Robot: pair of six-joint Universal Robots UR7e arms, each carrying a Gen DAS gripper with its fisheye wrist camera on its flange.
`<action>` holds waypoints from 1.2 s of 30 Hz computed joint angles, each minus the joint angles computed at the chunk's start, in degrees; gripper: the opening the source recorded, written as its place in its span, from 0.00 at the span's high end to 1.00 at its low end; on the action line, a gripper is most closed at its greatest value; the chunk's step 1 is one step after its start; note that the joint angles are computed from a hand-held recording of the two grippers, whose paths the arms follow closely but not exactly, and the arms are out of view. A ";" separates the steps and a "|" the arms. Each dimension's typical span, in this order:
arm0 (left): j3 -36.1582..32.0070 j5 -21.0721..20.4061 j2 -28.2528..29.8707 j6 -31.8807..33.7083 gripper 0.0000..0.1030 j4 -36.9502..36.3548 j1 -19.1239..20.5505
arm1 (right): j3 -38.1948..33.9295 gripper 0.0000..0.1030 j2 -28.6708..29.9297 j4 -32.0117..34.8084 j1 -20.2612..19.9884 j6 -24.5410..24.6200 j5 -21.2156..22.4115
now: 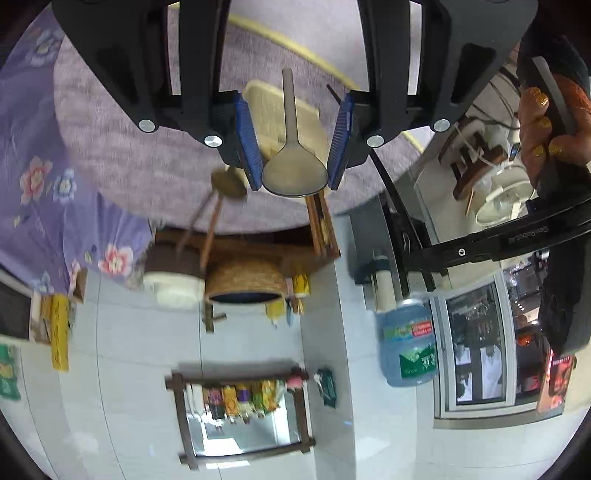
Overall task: Organize utensils
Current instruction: 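Carry the black chopstick and clear spoon with both tools and insert them into the holder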
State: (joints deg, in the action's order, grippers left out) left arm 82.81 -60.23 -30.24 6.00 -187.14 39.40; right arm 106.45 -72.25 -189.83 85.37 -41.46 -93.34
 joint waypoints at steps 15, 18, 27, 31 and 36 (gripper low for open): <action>-16.33 4.90 9.41 3.70 0.92 3.30 2.02 | -18.21 0.64 13.60 4.16 3.17 -4.12 -5.25; -15.67 5.44 10.27 3.47 0.92 3.80 2.65 | -17.82 0.64 15.07 2.68 2.62 -7.16 -6.87; -14.32 4.39 11.24 -0.76 0.92 8.34 4.61 | -17.58 0.64 17.84 2.70 1.65 -15.65 -12.44; -14.12 4.98 11.85 -0.69 0.92 8.21 4.84 | -17.60 0.64 18.83 1.11 1.30 -18.27 -14.02; -14.55 4.90 11.81 -1.19 0.92 8.87 4.93 | -17.50 0.64 19.42 -0.11 0.96 -20.00 -14.39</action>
State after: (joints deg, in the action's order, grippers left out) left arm 68.26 -55.32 -18.43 4.82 -178.27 44.33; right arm 88.96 -52.83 -189.94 86.33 -61.46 -107.73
